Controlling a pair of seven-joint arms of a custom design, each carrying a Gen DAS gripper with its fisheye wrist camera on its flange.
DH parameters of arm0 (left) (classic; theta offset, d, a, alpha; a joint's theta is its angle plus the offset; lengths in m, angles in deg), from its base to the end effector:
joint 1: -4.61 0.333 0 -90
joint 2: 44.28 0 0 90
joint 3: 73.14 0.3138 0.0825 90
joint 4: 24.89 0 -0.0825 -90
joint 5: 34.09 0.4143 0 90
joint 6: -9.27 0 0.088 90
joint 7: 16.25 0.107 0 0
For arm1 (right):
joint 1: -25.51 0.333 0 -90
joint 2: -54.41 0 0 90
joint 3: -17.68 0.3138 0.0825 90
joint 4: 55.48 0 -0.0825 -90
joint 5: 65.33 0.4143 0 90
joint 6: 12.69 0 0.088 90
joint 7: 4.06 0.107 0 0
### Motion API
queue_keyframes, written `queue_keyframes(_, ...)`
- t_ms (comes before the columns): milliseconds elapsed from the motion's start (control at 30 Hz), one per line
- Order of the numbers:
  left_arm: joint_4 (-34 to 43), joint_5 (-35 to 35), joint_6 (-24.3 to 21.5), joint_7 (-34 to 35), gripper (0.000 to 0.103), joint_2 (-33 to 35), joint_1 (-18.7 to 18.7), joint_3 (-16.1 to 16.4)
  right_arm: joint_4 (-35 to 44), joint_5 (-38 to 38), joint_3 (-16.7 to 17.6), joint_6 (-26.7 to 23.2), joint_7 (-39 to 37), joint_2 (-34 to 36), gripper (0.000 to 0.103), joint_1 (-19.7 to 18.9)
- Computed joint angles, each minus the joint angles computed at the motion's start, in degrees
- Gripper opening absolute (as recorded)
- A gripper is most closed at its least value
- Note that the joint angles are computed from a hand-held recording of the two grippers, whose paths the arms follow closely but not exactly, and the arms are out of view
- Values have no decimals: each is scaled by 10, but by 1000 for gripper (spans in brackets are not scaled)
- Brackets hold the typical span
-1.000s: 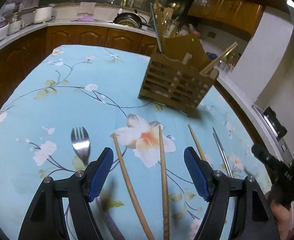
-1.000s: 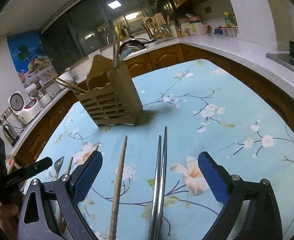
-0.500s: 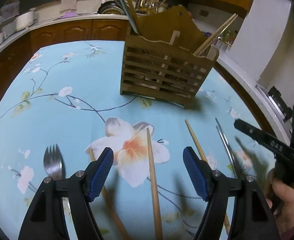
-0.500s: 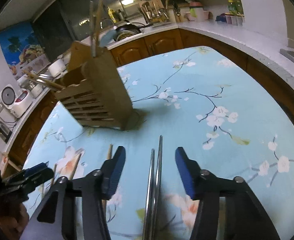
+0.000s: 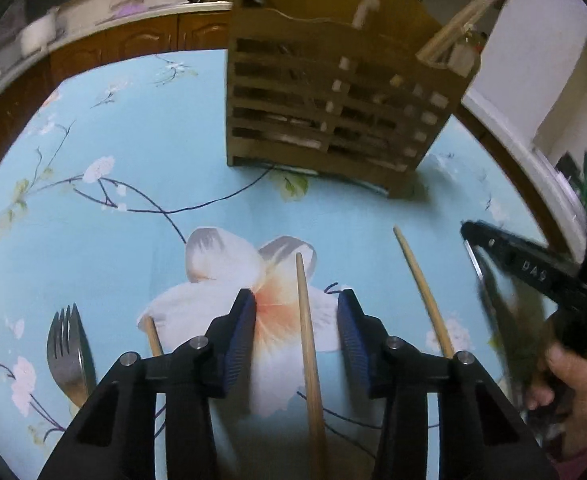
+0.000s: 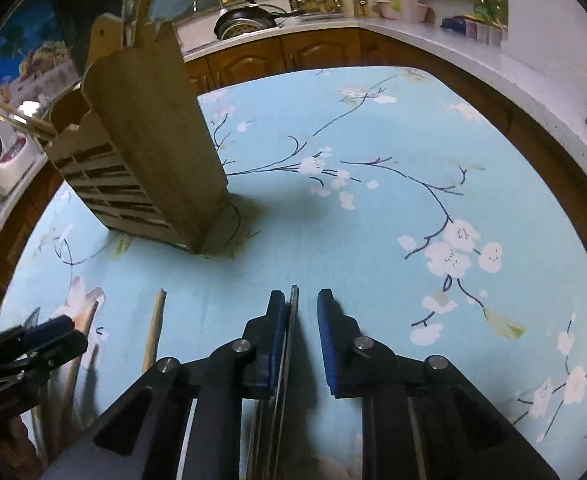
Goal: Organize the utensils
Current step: 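Grasp a wooden chopstick with the left tool while the right tool grasps a metal chopstick, then lift both chopsticks and carry them over the wooden utensil holder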
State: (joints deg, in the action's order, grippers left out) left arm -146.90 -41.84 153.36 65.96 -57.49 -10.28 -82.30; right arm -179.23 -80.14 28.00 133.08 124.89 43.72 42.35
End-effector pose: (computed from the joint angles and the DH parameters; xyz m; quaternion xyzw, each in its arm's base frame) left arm 0.5109 -0.2334 0.5637 -0.6006 0.7395 -0.2815 0.1149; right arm 0.5024 0.2666 0.5255 -0.6654 0.6837 -0.1704 0.2463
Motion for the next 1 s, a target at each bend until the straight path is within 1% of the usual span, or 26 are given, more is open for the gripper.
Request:
queue_keyframes(67,2,23,4,-9,24,4,3,-8,10,-36,10,-17,5,7,17,-1)
queue_keyframes(100,1,28,4,-10,21,4,2,-10,12,-44,10,-21,3,8,14,1)
queue_keyframes(133,3,34,6,-10,14,7,2,-11,13,-44,8,-21,-5,9,12,4)
queue_keyframes(167,4,36,6,-10,6,9,2,-11,13,-40,6,-20,-10,9,7,7)
queue_keyframes(233,4,28,8,-6,5,11,-1,-8,15,-40,6,-18,-5,10,6,8)
queue_keyframes(367,0,-10,5,13,4,3,-5,4,2,-9,-3,8,-1,3,4,10)
queue_keyframes(500,-11,-59,10,36,3,-13,-9,18,-23,12,-3,43,5,-33,4,5)
queue_keyframes(667,-33,-123,29,74,3,-56,-22,38,-48,39,10,77,4,-82,4,-8)
queue_keyframes(733,-41,-137,36,82,3,-74,-28,45,-53,48,16,87,3,-100,4,-16)
queue_keyframes(800,-53,-158,43,95,3,-96,-37,57,-54,44,32,93,14,-114,4,-28)
queue_keyframes(867,-63,-174,51,104,3,-117,-45,67,-57,46,39,99,15,-130,4,-34)
queue_keyframes(1000,-86,-192,66,119,3,-161,-61,85,-62,48,54,110,16,-160,4,-47)
